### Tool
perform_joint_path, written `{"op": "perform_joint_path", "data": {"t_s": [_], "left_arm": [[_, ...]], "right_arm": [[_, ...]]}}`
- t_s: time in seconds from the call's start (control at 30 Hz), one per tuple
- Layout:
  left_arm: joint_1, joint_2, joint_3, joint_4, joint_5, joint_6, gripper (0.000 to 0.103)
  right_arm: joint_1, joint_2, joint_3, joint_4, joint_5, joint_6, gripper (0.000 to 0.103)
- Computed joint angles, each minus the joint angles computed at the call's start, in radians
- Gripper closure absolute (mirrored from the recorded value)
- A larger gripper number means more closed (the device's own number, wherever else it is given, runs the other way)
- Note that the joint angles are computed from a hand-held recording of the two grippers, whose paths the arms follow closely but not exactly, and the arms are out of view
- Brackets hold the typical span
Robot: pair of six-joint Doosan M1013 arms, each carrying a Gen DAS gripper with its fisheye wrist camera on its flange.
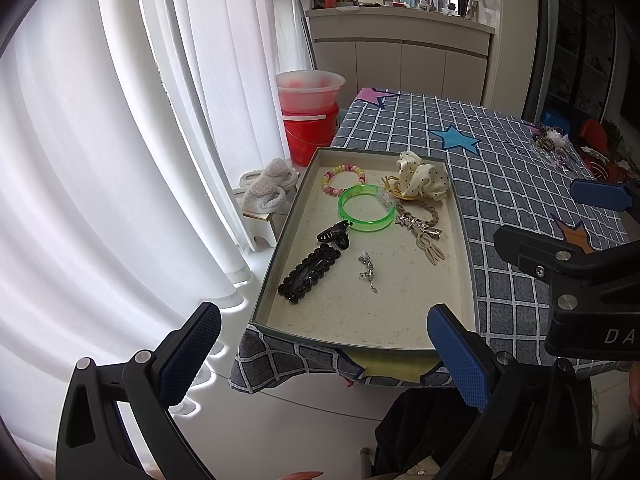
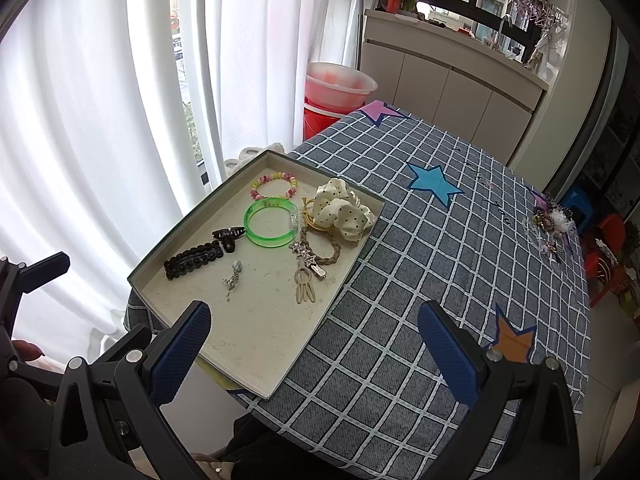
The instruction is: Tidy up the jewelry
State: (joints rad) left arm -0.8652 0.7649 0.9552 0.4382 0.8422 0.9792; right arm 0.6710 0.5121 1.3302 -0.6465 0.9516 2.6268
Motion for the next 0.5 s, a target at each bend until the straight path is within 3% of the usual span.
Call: {"op": "perform_joint_path", "data": {"t_s": [0.5], "left_arm": [[-0.001, 0.003, 0.001, 0.004, -0.003, -0.006, 0.000]], "right_arm": [[-0.002, 0.001, 0.001, 0.007, -0.006, 0.000, 0.000]]}}
